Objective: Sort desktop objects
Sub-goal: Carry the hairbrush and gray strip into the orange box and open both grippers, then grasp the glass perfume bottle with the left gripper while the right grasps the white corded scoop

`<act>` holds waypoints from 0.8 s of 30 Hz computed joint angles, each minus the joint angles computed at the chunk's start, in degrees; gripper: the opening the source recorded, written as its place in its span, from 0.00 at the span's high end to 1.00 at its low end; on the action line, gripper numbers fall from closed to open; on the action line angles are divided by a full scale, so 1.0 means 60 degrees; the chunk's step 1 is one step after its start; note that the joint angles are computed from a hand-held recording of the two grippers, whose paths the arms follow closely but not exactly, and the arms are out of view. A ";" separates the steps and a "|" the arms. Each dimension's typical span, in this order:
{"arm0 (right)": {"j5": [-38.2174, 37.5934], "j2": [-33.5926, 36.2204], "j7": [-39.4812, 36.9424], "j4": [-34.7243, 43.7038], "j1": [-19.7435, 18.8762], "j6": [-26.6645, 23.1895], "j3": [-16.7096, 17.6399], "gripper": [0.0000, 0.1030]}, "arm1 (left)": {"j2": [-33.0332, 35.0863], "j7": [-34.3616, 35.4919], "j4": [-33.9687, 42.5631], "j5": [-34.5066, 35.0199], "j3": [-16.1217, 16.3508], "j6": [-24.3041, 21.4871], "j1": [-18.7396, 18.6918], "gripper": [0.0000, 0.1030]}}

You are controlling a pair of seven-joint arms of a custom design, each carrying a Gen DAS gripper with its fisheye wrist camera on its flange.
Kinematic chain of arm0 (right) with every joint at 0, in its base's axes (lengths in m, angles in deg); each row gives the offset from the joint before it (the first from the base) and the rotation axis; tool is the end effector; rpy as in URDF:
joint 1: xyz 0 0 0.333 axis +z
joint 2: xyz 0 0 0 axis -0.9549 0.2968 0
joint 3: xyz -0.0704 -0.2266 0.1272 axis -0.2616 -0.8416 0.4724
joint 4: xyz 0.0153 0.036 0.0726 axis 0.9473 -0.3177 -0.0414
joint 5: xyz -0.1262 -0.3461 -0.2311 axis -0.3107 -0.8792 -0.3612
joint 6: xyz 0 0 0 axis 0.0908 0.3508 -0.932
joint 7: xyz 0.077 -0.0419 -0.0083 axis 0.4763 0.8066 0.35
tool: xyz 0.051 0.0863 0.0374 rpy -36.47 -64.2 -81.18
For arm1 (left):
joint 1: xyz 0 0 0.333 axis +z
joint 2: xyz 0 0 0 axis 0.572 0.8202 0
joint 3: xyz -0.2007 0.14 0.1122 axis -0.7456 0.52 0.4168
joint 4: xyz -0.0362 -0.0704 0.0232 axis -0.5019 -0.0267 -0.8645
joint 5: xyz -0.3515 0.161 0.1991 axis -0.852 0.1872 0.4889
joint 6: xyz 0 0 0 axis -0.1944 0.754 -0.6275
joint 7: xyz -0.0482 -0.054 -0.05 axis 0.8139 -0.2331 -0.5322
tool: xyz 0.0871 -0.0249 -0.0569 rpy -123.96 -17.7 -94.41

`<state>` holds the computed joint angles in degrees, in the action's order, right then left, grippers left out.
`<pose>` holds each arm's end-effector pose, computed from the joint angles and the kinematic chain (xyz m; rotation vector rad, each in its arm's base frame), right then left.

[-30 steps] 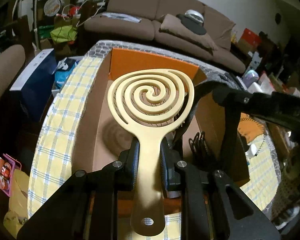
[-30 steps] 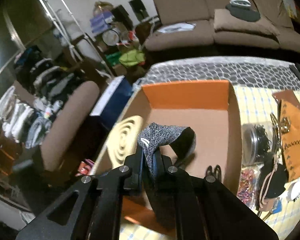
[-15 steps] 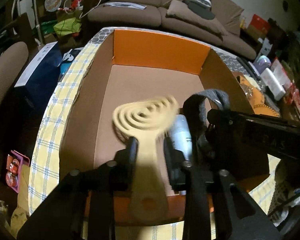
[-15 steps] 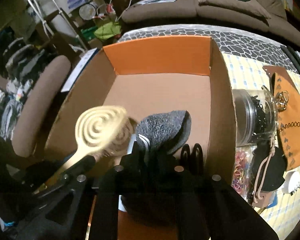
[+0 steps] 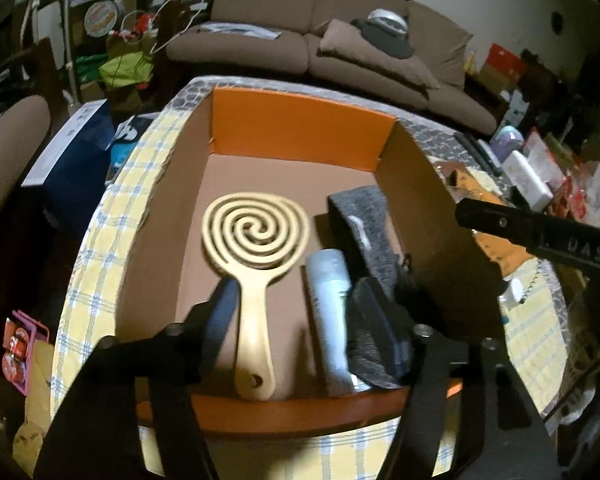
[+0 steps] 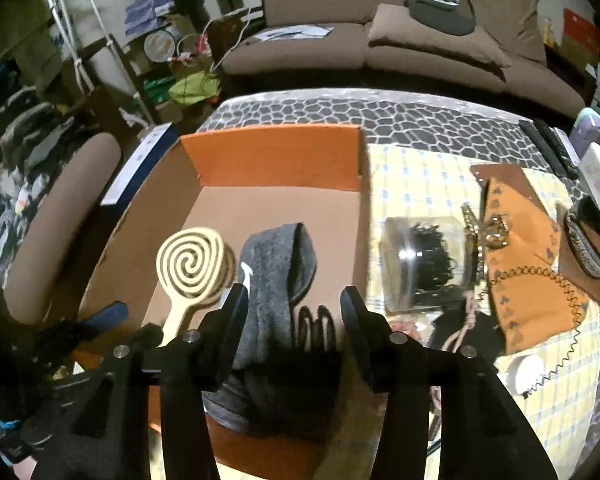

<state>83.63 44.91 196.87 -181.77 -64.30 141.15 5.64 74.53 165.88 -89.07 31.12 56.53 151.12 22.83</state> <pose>0.5442 0.1130 0.4706 -1.6279 1.9941 -0.4681 0.6036 -0.2939 0.4203 -1.5509 2.3549 -0.9918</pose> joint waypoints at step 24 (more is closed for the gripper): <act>-0.0965 -0.3778 -0.0179 -0.3577 -0.2485 0.0277 -0.0348 0.14 | -0.1154 0.3371 -0.1088 -0.2907 -0.0604 0.0635 -0.1578 0.00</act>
<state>77.84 22.24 195.80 -203.24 -79.21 142.81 3.55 67.60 186.10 -95.59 13.67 52.90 154.93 13.36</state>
